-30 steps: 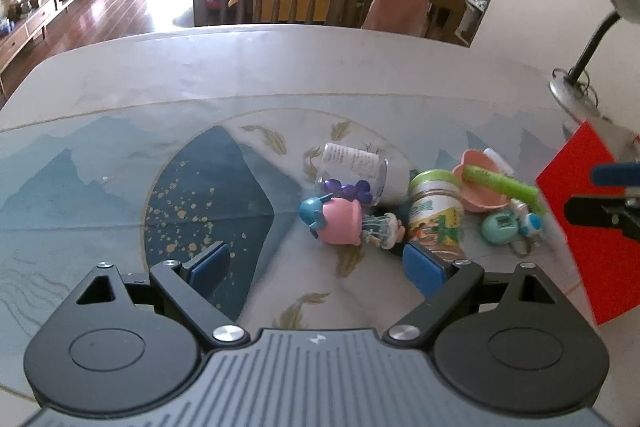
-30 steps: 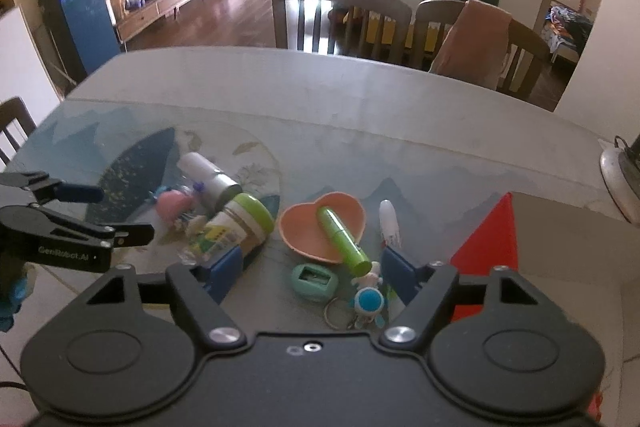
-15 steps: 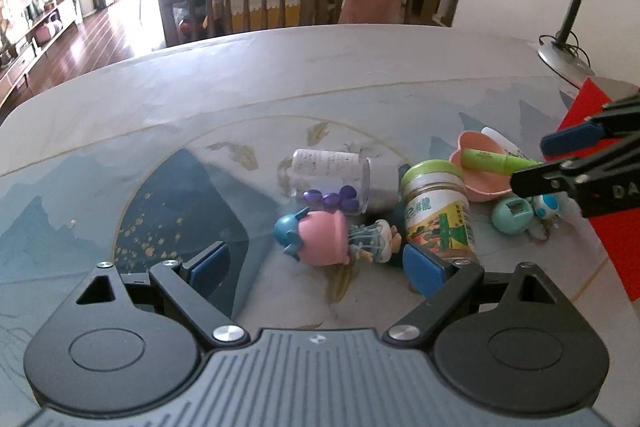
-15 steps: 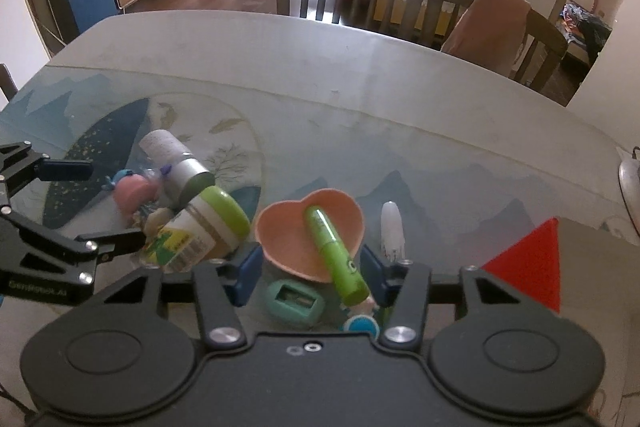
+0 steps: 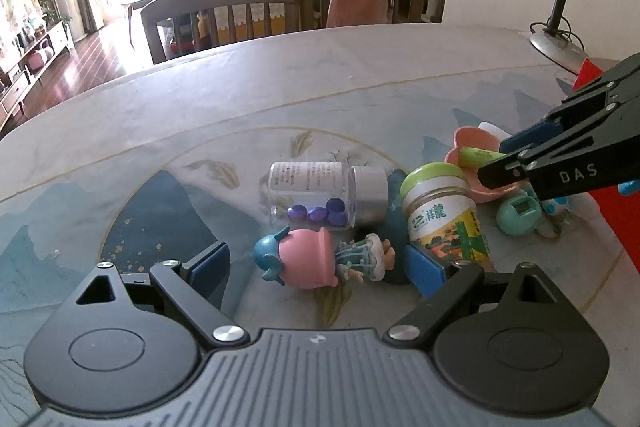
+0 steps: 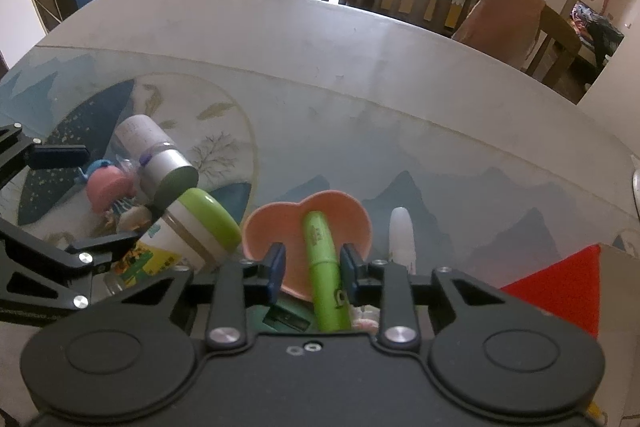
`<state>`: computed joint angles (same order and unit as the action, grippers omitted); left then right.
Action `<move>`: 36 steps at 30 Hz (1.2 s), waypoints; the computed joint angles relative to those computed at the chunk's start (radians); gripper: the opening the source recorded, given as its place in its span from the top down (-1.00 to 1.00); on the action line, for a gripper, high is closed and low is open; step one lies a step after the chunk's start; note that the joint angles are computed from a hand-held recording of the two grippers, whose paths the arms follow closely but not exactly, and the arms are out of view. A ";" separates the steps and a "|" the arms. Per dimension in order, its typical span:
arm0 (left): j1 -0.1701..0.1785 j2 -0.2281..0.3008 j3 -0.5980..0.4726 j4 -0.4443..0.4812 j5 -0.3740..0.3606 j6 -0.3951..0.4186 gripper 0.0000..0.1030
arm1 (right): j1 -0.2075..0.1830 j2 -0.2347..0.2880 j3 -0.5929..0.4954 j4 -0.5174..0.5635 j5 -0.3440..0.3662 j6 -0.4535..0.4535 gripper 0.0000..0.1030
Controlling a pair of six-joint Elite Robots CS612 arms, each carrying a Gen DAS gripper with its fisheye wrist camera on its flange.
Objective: Organize rigid objects
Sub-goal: 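Grasp the pink-haired doll with the left gripper while the right grasps the green highlighter, then carry the doll and green highlighter with both grippers into the cardboard box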
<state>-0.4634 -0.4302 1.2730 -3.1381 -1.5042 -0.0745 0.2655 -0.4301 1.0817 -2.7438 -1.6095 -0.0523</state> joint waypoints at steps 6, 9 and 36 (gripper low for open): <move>-0.002 0.005 0.000 -0.009 0.002 0.000 -0.77 | 0.004 0.008 -0.007 0.006 -0.019 0.004 0.66; -0.002 0.004 -0.001 0.002 -0.005 -0.001 -0.52 | 0.004 0.006 0.000 -0.004 -0.022 0.005 0.71; -0.001 -0.120 0.167 -0.062 -0.021 -0.128 -0.51 | 0.002 -0.184 0.293 -0.252 0.063 0.187 0.71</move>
